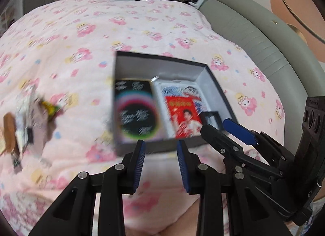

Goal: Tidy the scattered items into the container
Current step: 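Withdraw the left gripper from the box toward the scattered items, then lower the left gripper onto the wooden comb and grasp it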

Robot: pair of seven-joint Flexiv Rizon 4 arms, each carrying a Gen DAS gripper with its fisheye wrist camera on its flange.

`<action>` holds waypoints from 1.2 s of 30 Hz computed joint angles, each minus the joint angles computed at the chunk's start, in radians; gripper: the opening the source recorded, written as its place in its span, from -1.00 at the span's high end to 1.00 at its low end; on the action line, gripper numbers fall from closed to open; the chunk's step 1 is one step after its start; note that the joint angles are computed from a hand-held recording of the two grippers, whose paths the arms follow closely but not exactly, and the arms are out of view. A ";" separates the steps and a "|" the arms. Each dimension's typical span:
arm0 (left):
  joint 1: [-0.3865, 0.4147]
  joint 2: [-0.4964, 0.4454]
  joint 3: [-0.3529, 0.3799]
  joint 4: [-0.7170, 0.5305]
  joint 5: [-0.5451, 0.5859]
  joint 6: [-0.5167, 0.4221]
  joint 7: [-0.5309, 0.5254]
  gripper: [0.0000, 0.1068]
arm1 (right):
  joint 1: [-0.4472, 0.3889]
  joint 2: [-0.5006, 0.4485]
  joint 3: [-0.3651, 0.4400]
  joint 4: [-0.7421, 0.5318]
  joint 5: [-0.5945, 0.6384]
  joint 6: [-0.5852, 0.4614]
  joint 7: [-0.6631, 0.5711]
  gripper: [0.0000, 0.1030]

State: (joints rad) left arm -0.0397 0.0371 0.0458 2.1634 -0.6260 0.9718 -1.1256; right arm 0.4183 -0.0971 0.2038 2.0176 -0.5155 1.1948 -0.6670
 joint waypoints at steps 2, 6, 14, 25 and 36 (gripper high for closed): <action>0.014 0.032 0.021 0.027 0.039 -0.005 -0.014 0.47 | 0.020 -0.014 0.017 -0.011 0.008 0.006 -0.014 0.04; 0.049 0.085 0.059 0.077 0.101 -0.003 -0.049 0.47 | 0.065 -0.062 0.045 -0.061 0.055 0.009 -0.083 0.14; 0.136 0.106 0.126 0.161 0.057 0.077 -0.092 0.48 | 0.163 -0.239 0.074 -0.262 0.154 -0.027 -0.237 0.19; 0.291 -0.115 0.134 0.040 0.022 0.004 -0.182 0.48 | 0.237 -0.477 0.068 -0.526 0.267 -0.169 -0.354 0.08; 0.406 -0.280 0.156 -0.084 0.087 -0.020 -0.464 0.47 | 0.274 -0.752 0.148 -0.968 0.448 -0.424 -0.587 0.08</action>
